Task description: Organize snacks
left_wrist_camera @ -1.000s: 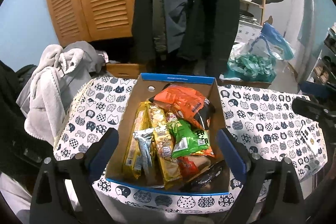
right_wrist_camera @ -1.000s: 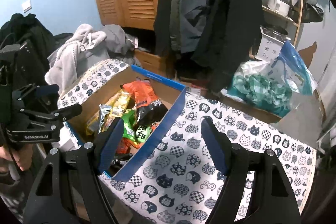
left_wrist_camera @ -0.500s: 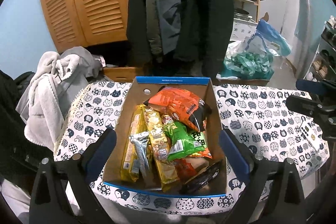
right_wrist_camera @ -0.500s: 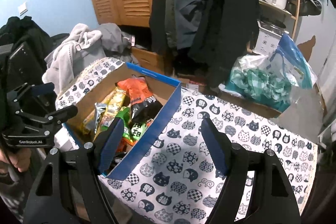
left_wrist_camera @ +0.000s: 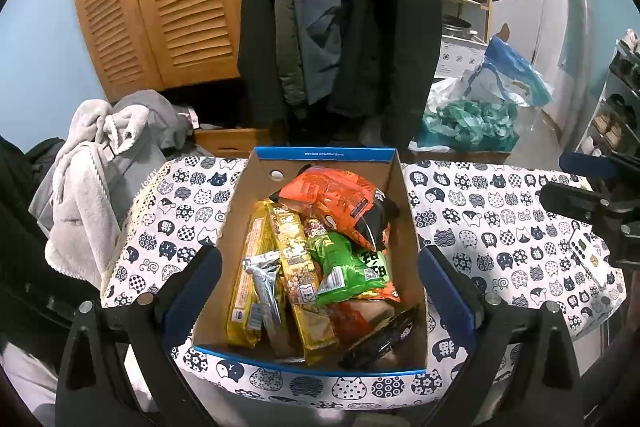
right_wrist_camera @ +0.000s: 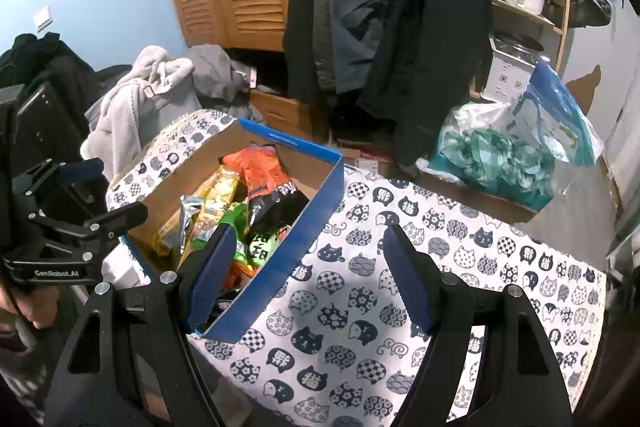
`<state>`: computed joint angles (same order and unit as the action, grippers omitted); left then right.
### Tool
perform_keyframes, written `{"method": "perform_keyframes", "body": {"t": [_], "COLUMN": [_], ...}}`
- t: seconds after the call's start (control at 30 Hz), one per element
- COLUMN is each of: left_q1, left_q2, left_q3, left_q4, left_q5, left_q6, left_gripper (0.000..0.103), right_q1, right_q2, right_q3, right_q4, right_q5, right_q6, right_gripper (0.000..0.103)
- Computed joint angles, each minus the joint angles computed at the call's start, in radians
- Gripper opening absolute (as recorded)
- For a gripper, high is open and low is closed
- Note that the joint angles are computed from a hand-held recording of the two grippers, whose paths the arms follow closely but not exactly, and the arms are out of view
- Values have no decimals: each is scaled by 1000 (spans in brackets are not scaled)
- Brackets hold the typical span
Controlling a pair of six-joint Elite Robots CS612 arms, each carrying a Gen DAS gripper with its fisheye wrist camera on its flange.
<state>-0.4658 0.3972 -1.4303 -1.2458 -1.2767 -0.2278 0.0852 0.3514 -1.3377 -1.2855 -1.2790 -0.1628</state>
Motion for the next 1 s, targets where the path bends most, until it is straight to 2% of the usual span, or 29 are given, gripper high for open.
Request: {"method": "perform_keyframes", "body": {"t": [1.0], "left_q1": [-5], "left_q2": [-7], "left_q3": [8], "left_q4": [14], "left_q5": [36], "left_q6": [5], "left_gripper": [99], "right_q1": [-1], "right_q2": [2], "right_q3": [-1], "right_q4": [-3], "right_q5": [-2], "right_q6": [5], "right_gripper": [76]}}
